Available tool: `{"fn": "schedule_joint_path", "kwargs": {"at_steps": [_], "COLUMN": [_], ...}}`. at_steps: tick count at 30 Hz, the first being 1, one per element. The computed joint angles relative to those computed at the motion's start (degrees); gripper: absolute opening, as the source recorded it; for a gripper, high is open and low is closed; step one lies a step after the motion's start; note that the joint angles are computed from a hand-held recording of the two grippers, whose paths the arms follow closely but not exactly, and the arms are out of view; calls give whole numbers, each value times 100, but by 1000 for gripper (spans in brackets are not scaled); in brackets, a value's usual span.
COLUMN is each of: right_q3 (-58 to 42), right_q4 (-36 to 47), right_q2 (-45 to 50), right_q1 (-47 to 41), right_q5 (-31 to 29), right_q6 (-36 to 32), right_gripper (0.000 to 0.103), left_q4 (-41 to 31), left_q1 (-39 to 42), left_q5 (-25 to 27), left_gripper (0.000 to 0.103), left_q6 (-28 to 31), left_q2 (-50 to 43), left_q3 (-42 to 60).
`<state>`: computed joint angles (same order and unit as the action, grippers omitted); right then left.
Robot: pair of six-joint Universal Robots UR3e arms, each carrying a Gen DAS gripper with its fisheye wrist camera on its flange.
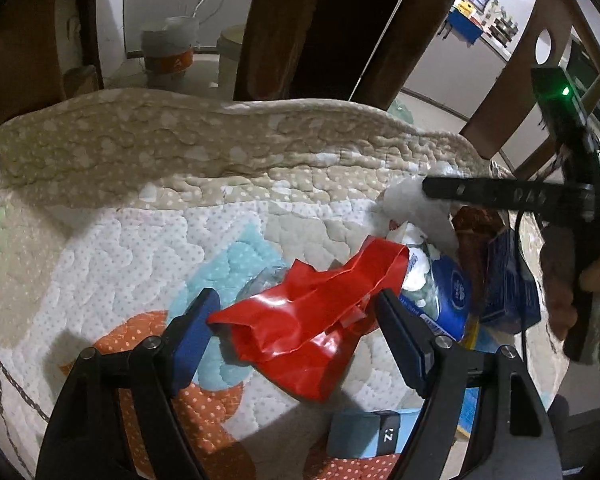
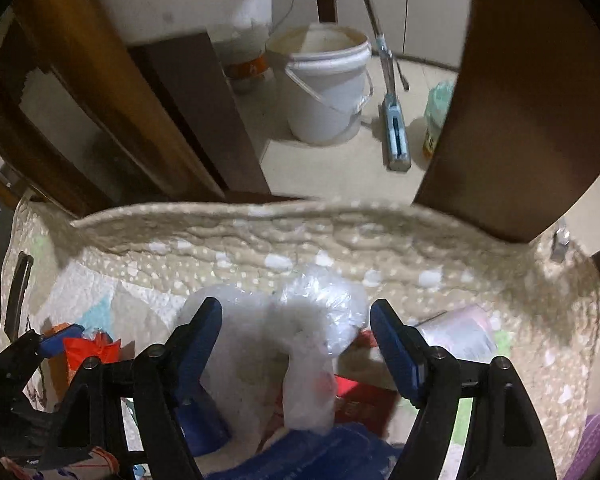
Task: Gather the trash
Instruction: 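Grasp the clear plastic bag with right tool while left grasps red plastic wrapper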
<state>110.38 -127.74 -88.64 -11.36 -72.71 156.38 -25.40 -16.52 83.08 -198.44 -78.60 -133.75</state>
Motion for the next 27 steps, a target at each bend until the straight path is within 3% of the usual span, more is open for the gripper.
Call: {"fn": "schedule_joint_path", "kwargs": {"at_steps": [1,2,4,7,8,14,20,23,27], "right_q3": [28,-34,56,103,176,385,416,381,247], "right_q4": [6,46,31,300,328,846,2136,3041,4823], "right_q2": [47,119,43,-215,-365,-1440,-2666,-3244,-4072], "right_q1": [13,68,64,-86,-101,-390,-1084,-1665,-2939], "right_q5": [9,20,30,307,370,787,1248,1441,1704], "right_q6": [-8,20,-31,-159,-190,-378,-943,-1540,-2864], "right_gripper": [78,71,42,36,36,35,35,35,35], "left_q4": [-61,-161,-302,-415,-488,-1049,-1638,-1858,-2045], "left_q1": [-102,-192,-333,-470,-502,-799,-1278,-1525,-1952], "left_q5": [124,249,439,641,698,1199,1638,1784,2072], "left_gripper": [70,54,48,39,23,17,17,17,17], "left_q6": [-46,-75,-206,-437,-523,-938,-1413,-1696,-2102], "left_q2": [-21,-13,4,170,260,837,1339,1501,1423], "left_q3": [70,135,250,299,319,445,591,630,791]}}
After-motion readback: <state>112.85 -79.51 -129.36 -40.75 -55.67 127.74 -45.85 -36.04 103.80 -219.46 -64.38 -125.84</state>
